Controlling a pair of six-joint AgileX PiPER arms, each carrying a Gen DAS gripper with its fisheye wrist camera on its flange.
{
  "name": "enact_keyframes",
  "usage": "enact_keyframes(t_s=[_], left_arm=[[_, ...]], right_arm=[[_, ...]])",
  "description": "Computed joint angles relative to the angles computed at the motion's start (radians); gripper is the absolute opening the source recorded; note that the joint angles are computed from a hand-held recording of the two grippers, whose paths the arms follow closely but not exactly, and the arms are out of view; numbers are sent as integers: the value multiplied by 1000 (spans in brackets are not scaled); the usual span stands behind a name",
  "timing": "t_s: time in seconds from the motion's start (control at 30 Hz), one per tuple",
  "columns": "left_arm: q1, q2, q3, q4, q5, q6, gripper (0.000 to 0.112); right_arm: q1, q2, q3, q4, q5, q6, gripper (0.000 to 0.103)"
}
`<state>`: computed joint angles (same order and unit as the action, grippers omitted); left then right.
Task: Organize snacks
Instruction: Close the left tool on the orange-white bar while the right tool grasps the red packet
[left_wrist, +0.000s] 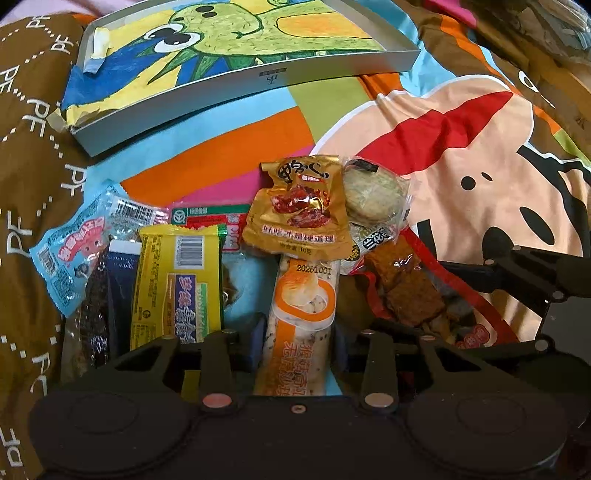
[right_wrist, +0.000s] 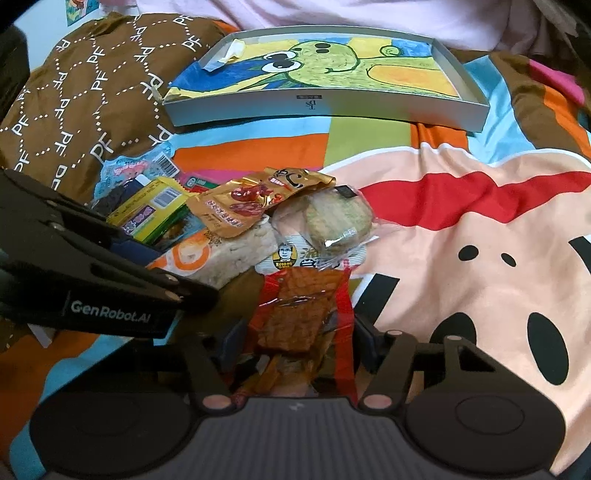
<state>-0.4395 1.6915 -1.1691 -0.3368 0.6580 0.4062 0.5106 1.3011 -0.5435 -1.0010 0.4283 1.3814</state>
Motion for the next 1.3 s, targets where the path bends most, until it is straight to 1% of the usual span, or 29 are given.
enact_keyframes(t_s=[0.13, 0.2, 0.27, 0.33, 0.4, 0.53, 0.6, 0.63, 0.7, 0.73, 0.77, 0.8, 0.93, 1.0, 1.03, 1.07, 1.17, 1.3], left_arm=[[3, -9, -5, -11, 39, -13, 37], [5, -9, -5, -11, 46, -20, 37], [10, -5, -12, -20, 56, -19, 37], [14, -3, -15, -28, 64, -17, 37], [15, -1, -18, -32, 68, -16, 37], [15, 1, -22, -35, 74, -18, 37], [18, 1, -23, -39, 79, -18, 37], [22, 2, -26, -45, 86, -15, 37], [33, 5, -35, -64, 106, -10, 37], [39, 7, -39, -75, 118, -5, 37], [45, 8, -42, -86, 128, -2, 37], [49, 10, -46, -94, 139, -2, 36], [53, 0, -41, -96, 160, -13, 36], [57, -8, -38, -98, 172, -19, 36], [60, -12, -36, -102, 177, -20, 35], [62, -16, -34, -107, 183, -20, 35], [70, -25, -32, -120, 202, -20, 35], [84, -43, -17, -140, 224, -13, 35]], right_arm=[[2, -40, 22, 44, 11, -30, 67], [9, -57, 33, 58, 17, -48, 71], [10, -64, 34, 71, 20, -69, 79], [15, -58, 29, 67, 41, -69, 84], [12, -52, 25, 48, 50, -58, 85], [-35, -7, 12, 11, 13, -47, 89], [-48, 23, 1, -25, -2, -29, 89], [-47, 32, -2, -35, -3, -24, 88], [-42, 32, 0, -39, -10, -29, 78], [-36, 28, -1, -28, -8, -46, 71], [-23, 25, -4, -18, 5, -58, 67], [-12, 26, -8, -9, 22, -67, 66], [-13, 4, -13, 67, 38, -132, 65], [10, -9, -15, 69, 70, -138, 60], [30, -20, -15, 61, 91, -137, 52], [54, -27, -19, 59, 121, -141, 50], [106, -24, -22, 53, 190, -147, 50], [128, -55, -13, 76, 229, -152, 49]])
